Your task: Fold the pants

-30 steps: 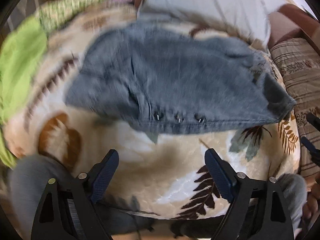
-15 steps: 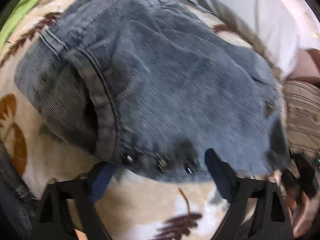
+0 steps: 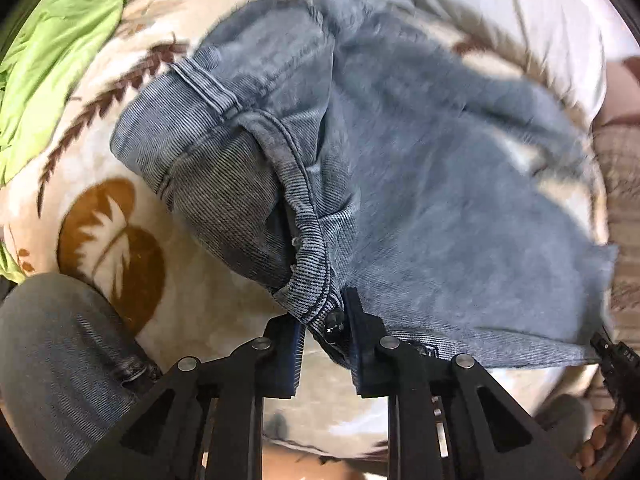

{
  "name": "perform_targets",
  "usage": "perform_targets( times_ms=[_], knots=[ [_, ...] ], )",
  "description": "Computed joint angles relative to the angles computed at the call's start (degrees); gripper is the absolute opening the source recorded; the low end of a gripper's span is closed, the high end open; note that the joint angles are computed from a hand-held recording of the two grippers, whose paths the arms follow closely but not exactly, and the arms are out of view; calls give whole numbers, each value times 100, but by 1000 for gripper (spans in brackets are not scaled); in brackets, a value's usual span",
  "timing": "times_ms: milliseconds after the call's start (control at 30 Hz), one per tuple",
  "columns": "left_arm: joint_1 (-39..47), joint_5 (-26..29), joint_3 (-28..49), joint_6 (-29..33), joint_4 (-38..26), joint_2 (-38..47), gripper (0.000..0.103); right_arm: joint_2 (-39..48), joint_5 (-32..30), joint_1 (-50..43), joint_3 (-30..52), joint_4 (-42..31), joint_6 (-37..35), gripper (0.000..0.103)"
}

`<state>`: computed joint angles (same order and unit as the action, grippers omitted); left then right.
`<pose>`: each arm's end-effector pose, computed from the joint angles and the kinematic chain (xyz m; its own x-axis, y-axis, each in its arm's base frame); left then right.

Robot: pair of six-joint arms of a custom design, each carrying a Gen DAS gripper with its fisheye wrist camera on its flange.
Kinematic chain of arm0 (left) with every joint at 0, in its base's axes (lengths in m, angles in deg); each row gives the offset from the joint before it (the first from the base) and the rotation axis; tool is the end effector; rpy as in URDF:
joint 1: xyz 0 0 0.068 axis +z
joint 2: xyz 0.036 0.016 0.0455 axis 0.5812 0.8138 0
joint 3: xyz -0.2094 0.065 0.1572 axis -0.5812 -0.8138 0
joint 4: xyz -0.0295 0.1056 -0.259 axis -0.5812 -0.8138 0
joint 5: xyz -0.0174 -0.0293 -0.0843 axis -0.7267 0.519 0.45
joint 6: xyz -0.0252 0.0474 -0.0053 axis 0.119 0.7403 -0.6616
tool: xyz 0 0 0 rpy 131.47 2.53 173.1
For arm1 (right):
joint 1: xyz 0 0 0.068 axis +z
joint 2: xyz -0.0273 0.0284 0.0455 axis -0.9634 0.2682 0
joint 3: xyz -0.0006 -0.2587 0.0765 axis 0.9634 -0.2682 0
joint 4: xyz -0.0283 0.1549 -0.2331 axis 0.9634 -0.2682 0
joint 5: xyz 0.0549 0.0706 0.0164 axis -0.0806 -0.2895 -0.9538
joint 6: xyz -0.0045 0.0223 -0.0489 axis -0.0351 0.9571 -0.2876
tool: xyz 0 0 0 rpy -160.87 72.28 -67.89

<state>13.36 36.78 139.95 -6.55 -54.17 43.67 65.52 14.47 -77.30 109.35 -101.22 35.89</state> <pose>0.2547 -0.1002 0.2089 -0.8682 -0.4299 -0.2477 -0.4097 0.9028 -0.1309 0.2782 -0.0124 0.1964 -0.8599 0.4606 -0.2200 0.4379 0.8871 0.1459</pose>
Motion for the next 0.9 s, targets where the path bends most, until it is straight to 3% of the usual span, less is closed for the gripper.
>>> perform_targets(
  times_ms=[33, 67, 133, 167, 200, 300, 367, 500, 567, 667, 800, 900],
  knots=[
    [-6, -42, -50, 45, 103, -53, 21, -39, -34, -27, -84, 18, -20, 25],
    [13, 7, -80, 45, 137, -198, 24, -171, -26, -36, -112, 7, 34, 32],
    [-94, -26, -103, 31, 92, -499, 35, -798, 9, -30, -105, -89, 192, 62],
    [-175, -86, -106, 166, 53, -663, 50, -1060, 172, 36, -63, -162, 259, 80],
    [-315, -205, -77, 261, -36, -765, 64, -1351, 379, 153, 11, -266, 313, 81],
    [-842, -614, 28, 403, -241, -1113, 66, -2061, 581, 455, 251, -405, 282, 84],
    [-1206, -790, 82, 375, -328, -1515, 66, -2261, 117, 435, 345, -189, 192, 87],
    [-1033, -575, 704, 981, -317, -1469, 70, -1327, -1054, 100, 741, 571, -116, 87],
    [-677, -214, 1258, 1341, -193, -963, 71, -414, -1502, -144, 1093, 1095, -60, 85],
    [2, 465, 2008, 1870, 559, 416, 72, 1088, -1904, -373, 2078, 1232, 122, 81],
    [379, 1345, 3528, 2333, 867, 2369, 70, 2810, -1721, -552, 3602, 774, -9, 71],
    [469, 1684, 4208, 2416, 933, 3271, 70, 4432, -1591, -776, 5269, 206, -67, 53]
  ],
)
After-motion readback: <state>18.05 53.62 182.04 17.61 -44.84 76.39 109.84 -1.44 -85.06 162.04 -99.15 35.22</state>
